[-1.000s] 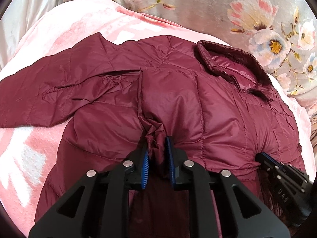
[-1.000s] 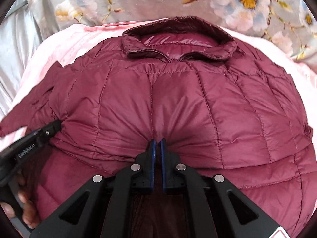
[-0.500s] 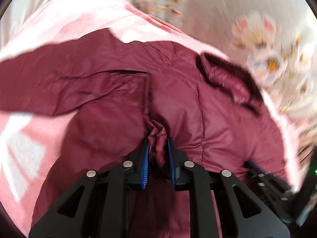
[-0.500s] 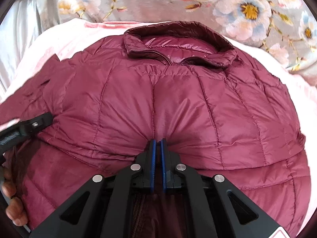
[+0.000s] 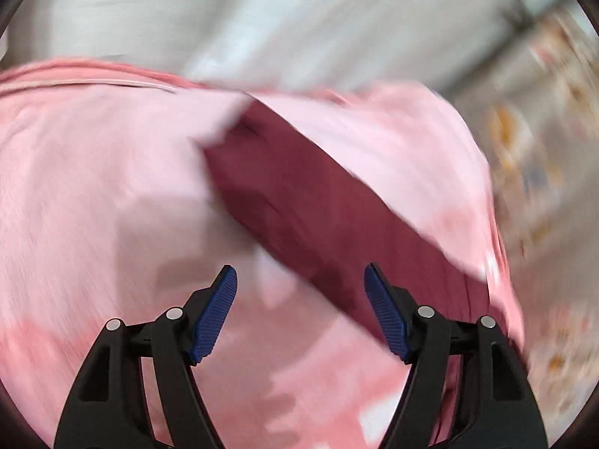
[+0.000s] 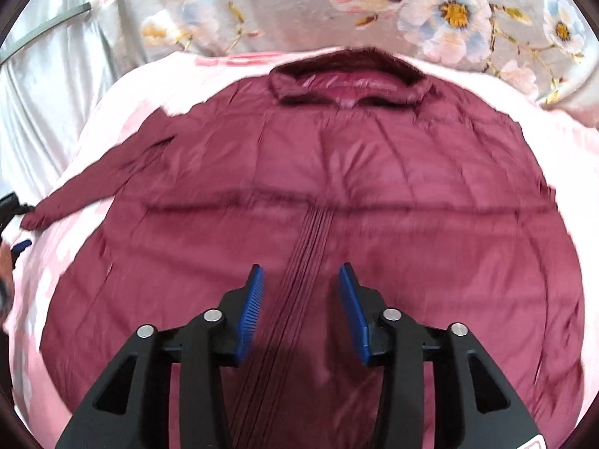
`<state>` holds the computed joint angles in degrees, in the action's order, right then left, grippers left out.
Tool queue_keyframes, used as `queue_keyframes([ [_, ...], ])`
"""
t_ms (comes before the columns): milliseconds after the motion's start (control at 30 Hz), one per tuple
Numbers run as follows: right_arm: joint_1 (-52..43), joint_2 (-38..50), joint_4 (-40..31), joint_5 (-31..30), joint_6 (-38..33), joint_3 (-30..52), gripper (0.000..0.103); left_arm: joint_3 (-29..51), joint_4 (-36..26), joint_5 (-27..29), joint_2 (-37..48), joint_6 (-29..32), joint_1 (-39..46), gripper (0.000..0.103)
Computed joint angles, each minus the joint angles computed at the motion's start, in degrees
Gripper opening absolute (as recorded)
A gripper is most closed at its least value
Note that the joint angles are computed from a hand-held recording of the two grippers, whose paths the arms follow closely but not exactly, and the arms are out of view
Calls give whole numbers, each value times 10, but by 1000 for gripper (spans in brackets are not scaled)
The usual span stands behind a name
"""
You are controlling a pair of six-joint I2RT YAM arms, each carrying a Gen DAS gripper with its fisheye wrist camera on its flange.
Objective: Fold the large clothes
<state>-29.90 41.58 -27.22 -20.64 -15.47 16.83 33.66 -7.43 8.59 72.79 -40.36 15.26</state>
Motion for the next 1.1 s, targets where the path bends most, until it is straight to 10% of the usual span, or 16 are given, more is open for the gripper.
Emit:
queue_keyframes([
  [100, -20, -45, -36, -12, -17, -18, 44, 26, 16, 8, 47, 14, 37, 64],
  [233, 1, -83, -59, 11, -21, -19, 45, 61, 23, 20, 91, 36, 19, 9],
  [367, -17, -97, -87, -9, -32, -11, 50, 96, 1, -40, 49, 67, -66, 4],
  [667, -110, -108, -136, -69, -93, 6, 51, 331, -85, -154, 75, 93, -418, 3],
  [900, -269, -27, -132, -128, -191, 39, 52, 506, -112, -117, 251, 68, -634, 6],
  [1100, -401, 128, -122, -173, -252, 109, 59, 373, -1, -74, 280, -51, -694, 59],
])
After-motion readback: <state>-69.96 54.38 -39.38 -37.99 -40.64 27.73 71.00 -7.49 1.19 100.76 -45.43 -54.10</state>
